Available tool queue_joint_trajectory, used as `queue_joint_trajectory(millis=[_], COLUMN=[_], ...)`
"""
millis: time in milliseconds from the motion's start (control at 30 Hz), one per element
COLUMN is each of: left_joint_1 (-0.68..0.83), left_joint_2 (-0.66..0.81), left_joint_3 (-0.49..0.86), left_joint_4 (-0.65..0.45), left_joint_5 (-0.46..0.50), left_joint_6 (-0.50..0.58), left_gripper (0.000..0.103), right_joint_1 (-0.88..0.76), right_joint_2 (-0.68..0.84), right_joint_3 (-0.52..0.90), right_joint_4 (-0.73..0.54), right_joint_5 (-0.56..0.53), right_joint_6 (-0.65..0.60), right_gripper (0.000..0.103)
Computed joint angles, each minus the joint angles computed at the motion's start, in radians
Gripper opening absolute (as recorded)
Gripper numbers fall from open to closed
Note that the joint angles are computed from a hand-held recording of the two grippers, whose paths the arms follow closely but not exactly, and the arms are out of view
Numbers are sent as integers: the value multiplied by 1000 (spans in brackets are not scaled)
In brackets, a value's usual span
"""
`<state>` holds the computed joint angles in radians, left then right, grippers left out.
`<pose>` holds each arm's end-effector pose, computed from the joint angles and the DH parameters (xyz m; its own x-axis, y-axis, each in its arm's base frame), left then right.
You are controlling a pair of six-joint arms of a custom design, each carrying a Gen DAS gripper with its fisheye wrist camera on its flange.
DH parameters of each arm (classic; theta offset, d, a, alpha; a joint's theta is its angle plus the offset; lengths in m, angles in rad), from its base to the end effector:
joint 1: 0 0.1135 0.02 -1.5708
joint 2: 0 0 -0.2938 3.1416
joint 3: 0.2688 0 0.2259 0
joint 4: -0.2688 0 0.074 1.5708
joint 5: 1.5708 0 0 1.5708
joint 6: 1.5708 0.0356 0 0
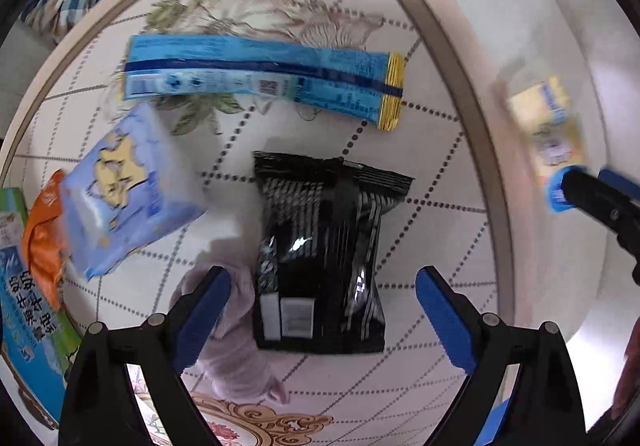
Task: Organize soft objects
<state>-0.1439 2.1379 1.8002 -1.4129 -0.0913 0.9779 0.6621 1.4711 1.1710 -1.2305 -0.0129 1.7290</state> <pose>0.3801 -0.0518 0.2381 -0.4122 0.8942 0.1743 0.8963 0.4324 -0.0982 0.1740 0.1362 0.2893 -0.4833 0.8753 0.0191 0.8751 0.4824 0.0377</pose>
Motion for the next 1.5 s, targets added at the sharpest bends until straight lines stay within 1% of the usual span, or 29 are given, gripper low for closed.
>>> queue_joint_trajectory(millis=[67, 133, 200, 233, 267, 300, 333, 367, 400, 433, 500, 533, 667, 767, 800, 900, 933, 1000, 1033, 1167, 1233, 1267, 1367, 1433, 1467, 1500], left_joint_1=[-14, -22, -26, -25, -23, -23, -21, -17, -30, -24, -24, -23, -26, -27, -21, -10, 1, 8, 8, 10, 11, 8, -5, -9, -8, -10], left_joint_2=[-4, -3, -15, -19, -30, -47, -63, -70, -85, -92, -97, -94, -143, -194, -198, -278, -286, -295, -302, -238, -266, -292, -334, -376, -384, -396], left_joint_3=[-43, -62, -86, -94, -109, -134, -153, -152, -176, -175, -176, -175, -248, -293, -277, -330, -327, -341, -362, -406, -452, -485, -537, -575, -580, -591], left_joint_4=[48, 69, 95, 101, 119, 146, 172, 168, 176, 169, 142, 130, 204, 231, 221, 278, 277, 241, 241, 240, 285, 300, 269, 287, 302, 312], left_joint_5=[-29, -36, -38, -32, -28, -29, -28, -16, -10, -4, -4, -7, -31, -24, -20, -5, 6, 14, -2, -55, -56, -47, -31, -30, -32, -38], left_joint_6=[-17, -28, -25, -24, -18, -12, -2, 9, -6, -1, 8, 10, -9, -14, -4, 21, 31, 47, 46, -11, -2, 23, 53, 57, 57, 48], left_gripper=[95, 95, 95, 93, 88, 76, 65, 61, 55, 53, 53, 55, 56, 56, 56, 56, 59, 69, 69, 69, 69, 69, 69, 69, 69, 69], right_joint_1=[-56, -117, -160, -183, -195, -203, -210, -209, -198, -191, -145, -107, -12, 35, 49, 77, 91, 105, 125, 133, 165, 167, 178, 185, 159, 166], right_joint_2=[42, 108, 117, 142, 149, 146, 145, 139, 129, 127, 121, 125, 118, 104, 85, 53, 43, 35, 30, 28, 36, 36, 30, 25, 20, 20], right_joint_3=[-12, -16, -59, -71, -85, -105, -126, -142, -153, -158, -166, -166, -172, -201, -219, -255, -257, -256, -253, -261, -276, -276, -281, -276, -291, -282], right_joint_4=[5, -13, 50, 62, 87, 122, 150, 169, 181, 192, 211, 222, 275, 320, 328, 356, 352, 342, 335, 337, 364, 367, 371, 350, 353, 345], right_joint_5=[5, 1, -17, -32, -46, -64, -94, -119, -132, -143, -176, -193, -194, -197, -190, -177, -172, -162, -159, -162, -159, -158, -156, -155, -154, -152], right_joint_6=[-134, -263, -330, -358, -370, -371, -356, -319, -278, -255, -175, -126, -12, 55, 80, 139, 161, 177, 198, 206, 241, 244, 263, 273, 248, 255], right_gripper=[92, 92, 92, 92, 91, 85, 77, 71, 68, 67, 67, 67, 67, 67, 67, 67, 67, 67, 67, 67, 67, 67, 67, 67, 67, 67])
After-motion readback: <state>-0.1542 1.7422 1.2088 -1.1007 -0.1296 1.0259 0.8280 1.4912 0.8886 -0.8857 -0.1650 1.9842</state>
